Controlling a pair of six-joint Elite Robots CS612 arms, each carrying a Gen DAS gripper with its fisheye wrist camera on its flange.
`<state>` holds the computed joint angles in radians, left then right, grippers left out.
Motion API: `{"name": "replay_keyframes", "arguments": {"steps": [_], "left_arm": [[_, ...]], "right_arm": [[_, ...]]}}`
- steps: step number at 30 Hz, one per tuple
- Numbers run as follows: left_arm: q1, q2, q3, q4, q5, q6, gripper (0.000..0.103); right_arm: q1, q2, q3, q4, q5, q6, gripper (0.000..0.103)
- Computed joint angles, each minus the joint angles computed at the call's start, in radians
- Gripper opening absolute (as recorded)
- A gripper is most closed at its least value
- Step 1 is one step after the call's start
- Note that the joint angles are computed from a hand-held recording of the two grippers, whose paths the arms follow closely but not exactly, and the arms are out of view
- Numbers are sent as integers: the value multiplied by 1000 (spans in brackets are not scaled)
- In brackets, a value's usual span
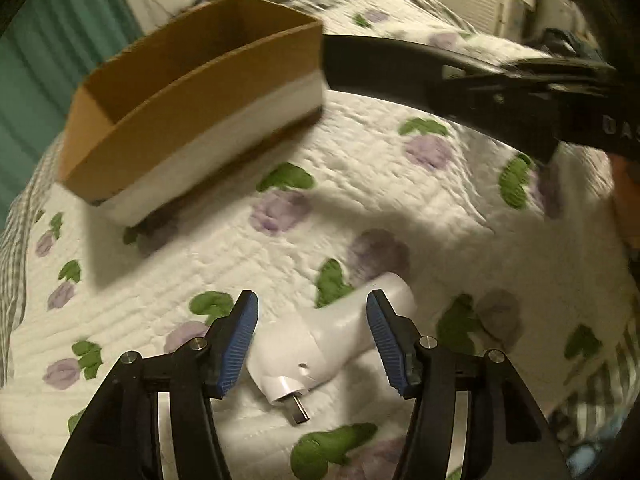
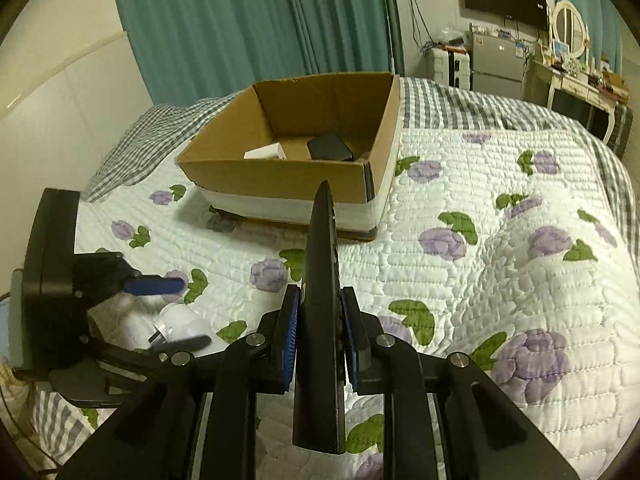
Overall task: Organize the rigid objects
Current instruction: 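Grasp the white plug-in device with the left tool while the right tool holds the remote, then lower the white device and the remote into the box and open both tools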
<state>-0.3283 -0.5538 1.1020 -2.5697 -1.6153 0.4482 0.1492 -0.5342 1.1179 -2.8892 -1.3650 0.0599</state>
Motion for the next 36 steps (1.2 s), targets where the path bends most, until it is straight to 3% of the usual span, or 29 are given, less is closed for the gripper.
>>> {"name": "replay_keyframes", "arguments": {"steps": [2,5,7,11,13,14,18,26,31,36], "left_arm": [[0,-6,1,44,-6,62,63],[-17,-14,42,1,97,205,64],[-26,1,31,-4,148,218,64],[-19,51,-56,78,111,99,60],[-11,52,-60,62,67,24,51],[-8,48,-52,43,56,-2,47],[1,19,-2,-57,50,-134,47],[12,-35,32,-238,35,-298,47],[20,0,-74,-254,46,-371,47],[34,62,-232,-190,43,-424,47]], "right_arm": [[-3,1,-1,7,15,4,19],[-7,5,-7,16,30,11,19],[-6,9,-13,25,32,12,19],[-2,10,-16,30,21,6,19],[-1,7,-10,23,10,6,19],[-1,5,-7,20,6,6,19],[5,-2,-1,4,-25,4,19],[19,-32,15,-59,-78,-13,19],[23,-34,-36,-82,-106,-40,19],[21,9,-161,-71,-101,-53,19]]}}
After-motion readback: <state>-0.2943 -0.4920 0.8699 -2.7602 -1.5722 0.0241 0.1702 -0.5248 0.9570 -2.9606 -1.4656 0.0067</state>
